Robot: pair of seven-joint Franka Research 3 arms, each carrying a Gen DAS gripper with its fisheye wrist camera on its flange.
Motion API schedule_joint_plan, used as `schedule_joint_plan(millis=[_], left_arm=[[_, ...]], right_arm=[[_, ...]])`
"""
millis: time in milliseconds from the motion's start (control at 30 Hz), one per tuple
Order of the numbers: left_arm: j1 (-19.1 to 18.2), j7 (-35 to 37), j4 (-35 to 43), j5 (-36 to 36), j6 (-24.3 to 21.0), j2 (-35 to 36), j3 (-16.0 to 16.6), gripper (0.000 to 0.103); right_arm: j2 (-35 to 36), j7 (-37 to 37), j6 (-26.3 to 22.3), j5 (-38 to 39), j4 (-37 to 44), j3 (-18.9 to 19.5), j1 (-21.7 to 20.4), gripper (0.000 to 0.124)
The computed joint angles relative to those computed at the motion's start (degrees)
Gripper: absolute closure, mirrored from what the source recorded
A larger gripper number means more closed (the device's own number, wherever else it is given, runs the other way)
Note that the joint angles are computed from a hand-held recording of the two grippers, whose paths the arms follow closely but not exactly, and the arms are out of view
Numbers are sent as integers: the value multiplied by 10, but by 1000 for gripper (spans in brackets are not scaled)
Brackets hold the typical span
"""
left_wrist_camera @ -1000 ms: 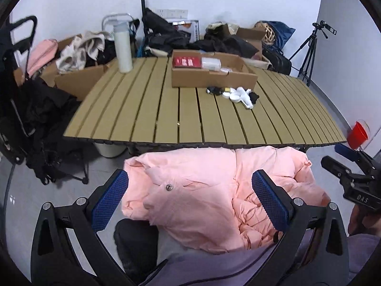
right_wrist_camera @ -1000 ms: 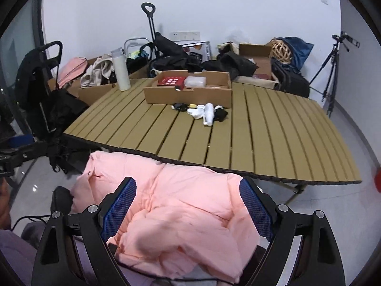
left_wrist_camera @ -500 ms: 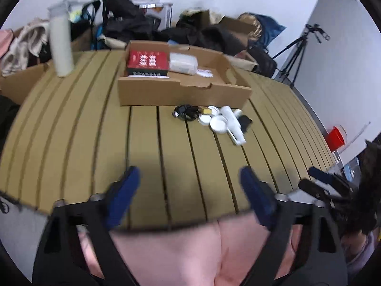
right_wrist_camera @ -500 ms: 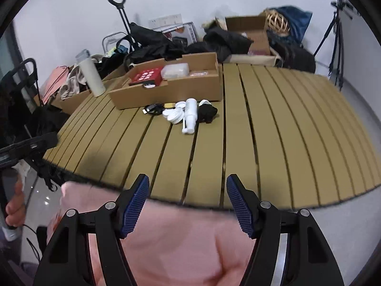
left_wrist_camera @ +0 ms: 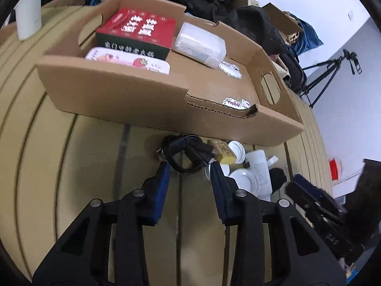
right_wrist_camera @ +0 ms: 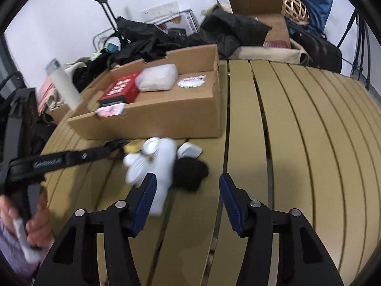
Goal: Organize objects
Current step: 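Grasp the black cable with the left tool while the right tool grasps black cloth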
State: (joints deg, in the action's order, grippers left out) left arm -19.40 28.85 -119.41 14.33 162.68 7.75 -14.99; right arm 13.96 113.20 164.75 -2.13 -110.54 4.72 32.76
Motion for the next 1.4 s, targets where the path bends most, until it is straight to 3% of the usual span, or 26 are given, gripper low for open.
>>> schedule_joint_plan(millis=[67,100,133,267,367,467,567,633,700,800,900,1000,1167,1233,1400], left_arm=[[-8,-26,9,30,-7,7,10,74],[-15,-50,14,53,-15,9,17,86],[-15,-56,18,59,-20,11,17,91],[-1,-40,8,21,-4,12,5,101],[1,-27,-16,-1,-1,-11,-4,101],[-9,-45,-58,28,1,-62,-6,102],[-20,-52,-109,22,-26,-139,-20,102],[-28,-69,-141,29,-59,-200,-37,102],[-30,-104,-164,56,-104,-259,-63,102],[-55,-110,-193,46,-121,-313,-71,102],[-74,-110,-204,35,-142,-344,-76,102],[-74,-114,-199,39,-147,-349,-79,102],[-76,-94,-185,47,-136,-346,-75,102],[-84,-42,-164,31,-118,-326,-45,102],[-65,107,-41,4,-138,-236,-5,102]], right_arm=[[16,-9,-1,22,12,7,-8,68],[22,-18,2,38,15,15,-14,71],[25,-32,9,58,14,24,-21,79],[22,-53,19,116,1,37,-30,85],[0,-29,12,107,-18,20,-14,87],[-45,-15,20,94,-61,20,-7,87],[-113,49,7,10,-115,14,5,87],[-173,79,0,-26,-162,32,0,87],[-223,66,-3,-2,-204,51,1,87],[-276,38,-19,71,-252,71,19,87],[-300,60,-18,73,-279,111,3,87],[-312,53,-17,105,-293,116,14,87],[-329,62,-18,79,-292,138,-10,87],[-325,56,-21,73,-279,135,-18,87],[-268,7,-39,36,-186,114,-46,87]])
